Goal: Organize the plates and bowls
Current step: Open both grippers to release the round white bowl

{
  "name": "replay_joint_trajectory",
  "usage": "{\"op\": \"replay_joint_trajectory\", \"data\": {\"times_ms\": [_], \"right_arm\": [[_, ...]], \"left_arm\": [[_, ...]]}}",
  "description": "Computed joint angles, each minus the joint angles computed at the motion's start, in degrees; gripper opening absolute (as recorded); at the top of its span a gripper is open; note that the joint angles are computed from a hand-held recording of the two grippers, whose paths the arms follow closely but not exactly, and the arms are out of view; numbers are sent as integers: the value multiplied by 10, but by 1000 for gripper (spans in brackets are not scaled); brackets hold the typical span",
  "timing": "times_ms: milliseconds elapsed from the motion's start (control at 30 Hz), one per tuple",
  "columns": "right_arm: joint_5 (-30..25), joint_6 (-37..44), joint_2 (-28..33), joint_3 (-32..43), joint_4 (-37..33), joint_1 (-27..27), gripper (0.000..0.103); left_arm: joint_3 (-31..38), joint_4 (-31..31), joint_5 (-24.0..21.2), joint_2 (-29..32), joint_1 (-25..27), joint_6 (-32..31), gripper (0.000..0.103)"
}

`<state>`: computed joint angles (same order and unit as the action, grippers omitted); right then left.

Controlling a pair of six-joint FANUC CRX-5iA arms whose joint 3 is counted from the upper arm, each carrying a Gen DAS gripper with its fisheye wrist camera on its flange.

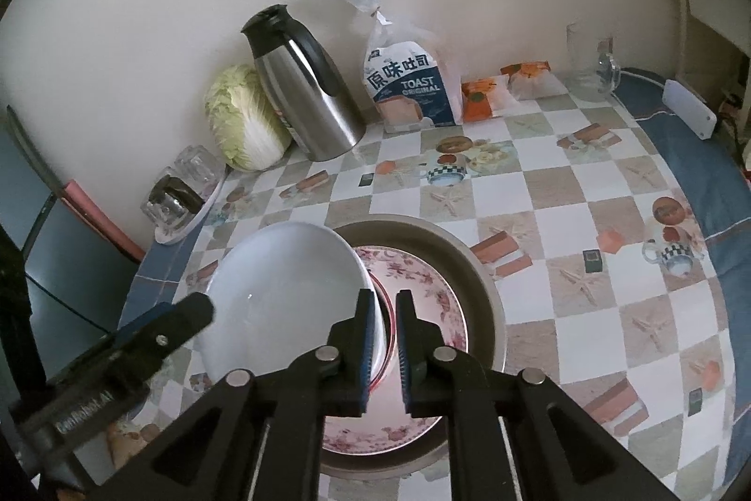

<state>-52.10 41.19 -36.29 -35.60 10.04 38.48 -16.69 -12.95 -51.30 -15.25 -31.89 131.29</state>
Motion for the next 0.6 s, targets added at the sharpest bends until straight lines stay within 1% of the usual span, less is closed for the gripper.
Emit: {"op": "replay_joint_trajectory", "data": {"times_ms": [100, 133, 167, 233, 300, 367, 500, 567, 600], "right_arm": [[-2, -10, -4, -5, 11, 5, 16], [-3, -13, -5, -7, 14, 8, 19], [-4, -17, -6, -8, 18, 10, 26], [-5, -19, -6, -9, 20, 13, 35], [-6, -22, -7, -11, 24, 18, 39], [-7, -27, -8, -14, 32, 24, 50], [-9, -35, -13, -21, 48, 38, 61], [-10, -46, -18, -28, 62, 48, 73], [-10, -50, -19, -30, 67, 52, 75]], "left_arm": [[0, -19, -12, -4, -1, 27, 82], [1, -28, -18, -4, -3, 38, 86], [1, -36, -23, -4, -4, 45, 90], [2, -50, -29, -5, -7, 59, 90], [4, -65, -36, -6, -11, 76, 91], [7, -77, -46, -5, -15, 88, 94], [11, -92, -61, 2, -21, 99, 96], [12, -102, -70, 4, -27, 110, 97], [12, -106, -73, 5, -30, 115, 97]]}}
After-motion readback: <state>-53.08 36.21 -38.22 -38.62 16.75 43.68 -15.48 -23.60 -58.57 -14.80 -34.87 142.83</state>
